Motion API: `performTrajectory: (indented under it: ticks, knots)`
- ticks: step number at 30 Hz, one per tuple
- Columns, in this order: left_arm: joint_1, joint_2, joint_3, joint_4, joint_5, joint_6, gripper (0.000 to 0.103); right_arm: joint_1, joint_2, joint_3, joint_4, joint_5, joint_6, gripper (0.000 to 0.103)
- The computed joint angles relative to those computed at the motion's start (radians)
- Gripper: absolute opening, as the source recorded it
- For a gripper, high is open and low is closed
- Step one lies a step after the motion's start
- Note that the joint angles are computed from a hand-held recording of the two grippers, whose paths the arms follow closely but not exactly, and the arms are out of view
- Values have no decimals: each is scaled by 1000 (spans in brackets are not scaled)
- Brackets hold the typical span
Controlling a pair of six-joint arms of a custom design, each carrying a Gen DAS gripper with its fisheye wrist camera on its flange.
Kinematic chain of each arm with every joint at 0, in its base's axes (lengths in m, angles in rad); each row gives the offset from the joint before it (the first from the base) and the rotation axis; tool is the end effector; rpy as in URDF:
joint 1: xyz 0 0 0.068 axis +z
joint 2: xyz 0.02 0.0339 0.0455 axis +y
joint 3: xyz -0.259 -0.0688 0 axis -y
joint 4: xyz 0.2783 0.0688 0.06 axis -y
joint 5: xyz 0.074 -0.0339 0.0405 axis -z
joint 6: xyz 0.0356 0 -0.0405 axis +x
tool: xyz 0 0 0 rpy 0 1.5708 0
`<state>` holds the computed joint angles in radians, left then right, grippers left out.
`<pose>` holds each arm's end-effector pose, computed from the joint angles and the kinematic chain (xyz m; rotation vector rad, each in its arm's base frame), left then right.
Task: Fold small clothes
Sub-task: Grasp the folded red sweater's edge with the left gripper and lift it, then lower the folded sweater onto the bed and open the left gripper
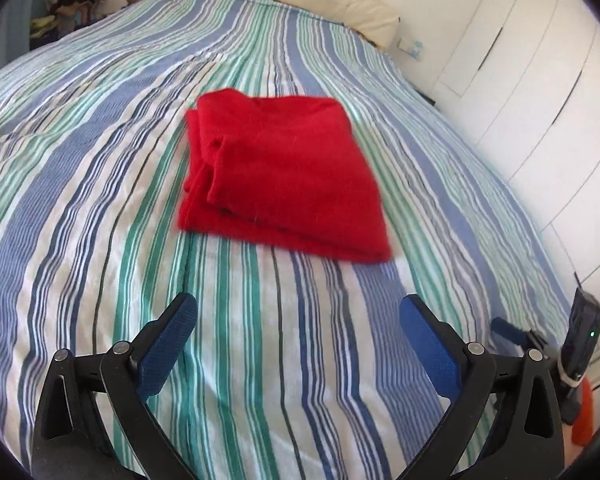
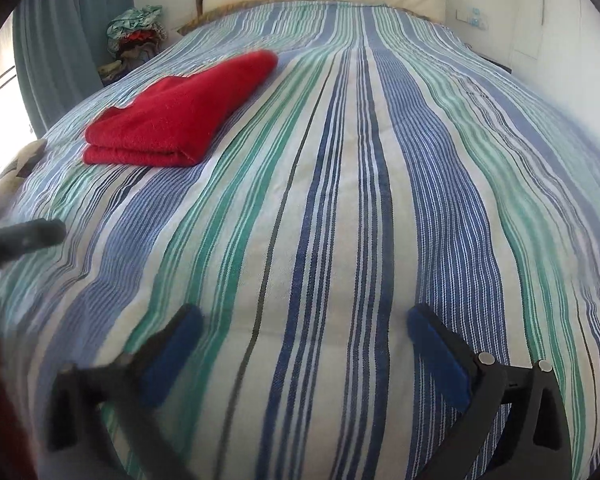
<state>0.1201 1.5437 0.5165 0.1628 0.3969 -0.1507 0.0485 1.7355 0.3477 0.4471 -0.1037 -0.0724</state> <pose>0.2773 0.0196 0.0840 -0.1476 2.4006 -0.4958 0.2361 0.0152 0.0179 -0.1939 2.5008 0.1204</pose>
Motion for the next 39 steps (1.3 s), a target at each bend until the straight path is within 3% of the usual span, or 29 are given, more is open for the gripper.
performTrajectory:
  ticks: [3, 8, 12, 14, 15, 17, 19, 21, 26, 30, 32, 34, 35, 36, 37, 39]
  knots:
    - [55, 195, 259, -87, 34, 20, 101, -58, -34, 66, -40, -152, 56, 102]
    - [81, 530, 678, -304, 27, 62, 101, -70, 196, 492, -225, -356, 140, 102]
    - [72, 680, 822, -400, -75, 53, 101, -30, 486, 918, -402, -481, 191, 99]
    - [83, 695, 811, -372, -20, 34, 100, -5, 639, 1112, -489, -526, 226, 92]
    - [83, 690, 794, -346, 0, 34, 98, 9, 713, 1198, -532, -559, 242, 84]
    - [78, 710, 821, -387, 76, 68, 26, 55, 825, 1318, -614, -578, 219, 66]
    - [65, 679, 803, -379, 56, 70, 22, 104, 802, 1268, -552, -475, 172, 43]
    - [62, 606, 759, -355, 82, 75, 21, 117, 766, 1249, -553, -439, 179, 34]
    - [47, 422, 721, -333, 149, 42, 21, 112, 556, 1160, -545, -389, 78, 32]
    - [25, 392, 766, -383, 171, 19, 23, 83, 435, 1166, -588, -407, 51, 32]
    - [4, 458, 819, -452, 142, 18, 42, 63, 433, 1202, -639, -415, 50, 33]
    - [-25, 510, 813, -481, 23, 27, 44, 51, 479, 1255, -711, -395, 51, 46]
    - [-41, 496, 762, -470, -66, 38, 43, 42, 506, 1272, -754, -372, 48, 53]
    - [-54, 456, 678, -435, -134, 54, 43, 35, 527, 1278, -797, -333, 35, 66]
    - [-59, 390, 566, -379, -169, 75, 46, 27, 520, 1235, -793, -280, 21, 69]
    - [-68, 214, 320, -265, -215, 110, 64, -8, 434, 1041, -715, -210, -20, 69]
